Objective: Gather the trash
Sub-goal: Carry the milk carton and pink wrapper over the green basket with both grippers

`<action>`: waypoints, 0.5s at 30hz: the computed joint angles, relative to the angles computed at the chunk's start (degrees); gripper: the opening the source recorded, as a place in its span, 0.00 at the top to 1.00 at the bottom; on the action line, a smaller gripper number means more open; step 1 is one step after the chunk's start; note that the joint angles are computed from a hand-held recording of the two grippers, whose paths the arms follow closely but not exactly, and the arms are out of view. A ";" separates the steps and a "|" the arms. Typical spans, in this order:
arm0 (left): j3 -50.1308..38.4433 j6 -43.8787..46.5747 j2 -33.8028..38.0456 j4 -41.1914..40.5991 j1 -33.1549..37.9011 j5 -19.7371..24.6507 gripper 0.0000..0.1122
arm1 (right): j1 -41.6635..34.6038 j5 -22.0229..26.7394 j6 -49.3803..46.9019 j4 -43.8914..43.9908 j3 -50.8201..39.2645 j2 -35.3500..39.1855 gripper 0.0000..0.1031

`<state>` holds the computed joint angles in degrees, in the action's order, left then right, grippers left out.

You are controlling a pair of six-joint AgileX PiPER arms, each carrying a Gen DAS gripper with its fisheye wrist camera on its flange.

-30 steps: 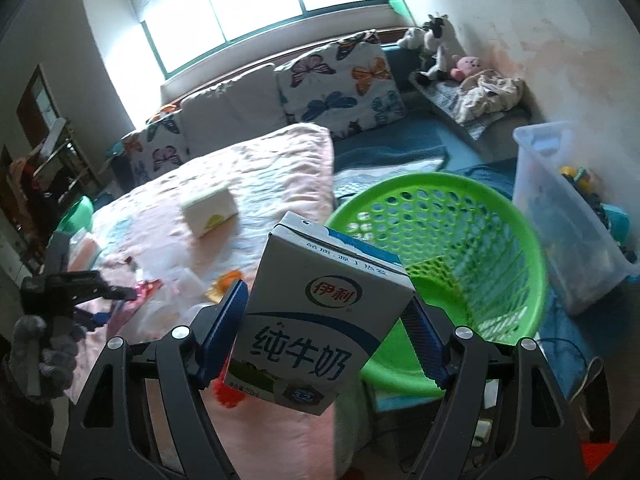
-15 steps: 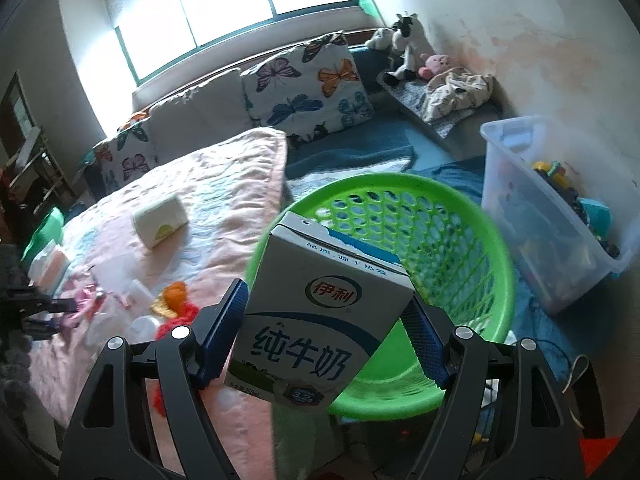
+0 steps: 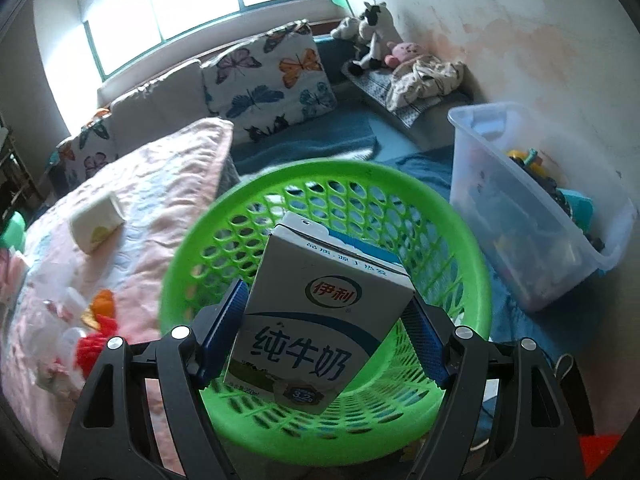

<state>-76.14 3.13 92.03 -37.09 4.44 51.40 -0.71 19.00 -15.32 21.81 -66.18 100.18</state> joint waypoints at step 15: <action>-34.47 -6.97 23.16 7.18 -19.21 5.28 0.57 | 0.47 -1.02 2.04 -3.68 -1.07 5.16 0.23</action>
<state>-110.61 -3.84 115.19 -29.91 -14.77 56.68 -0.24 17.98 -13.28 18.13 -67.24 105.34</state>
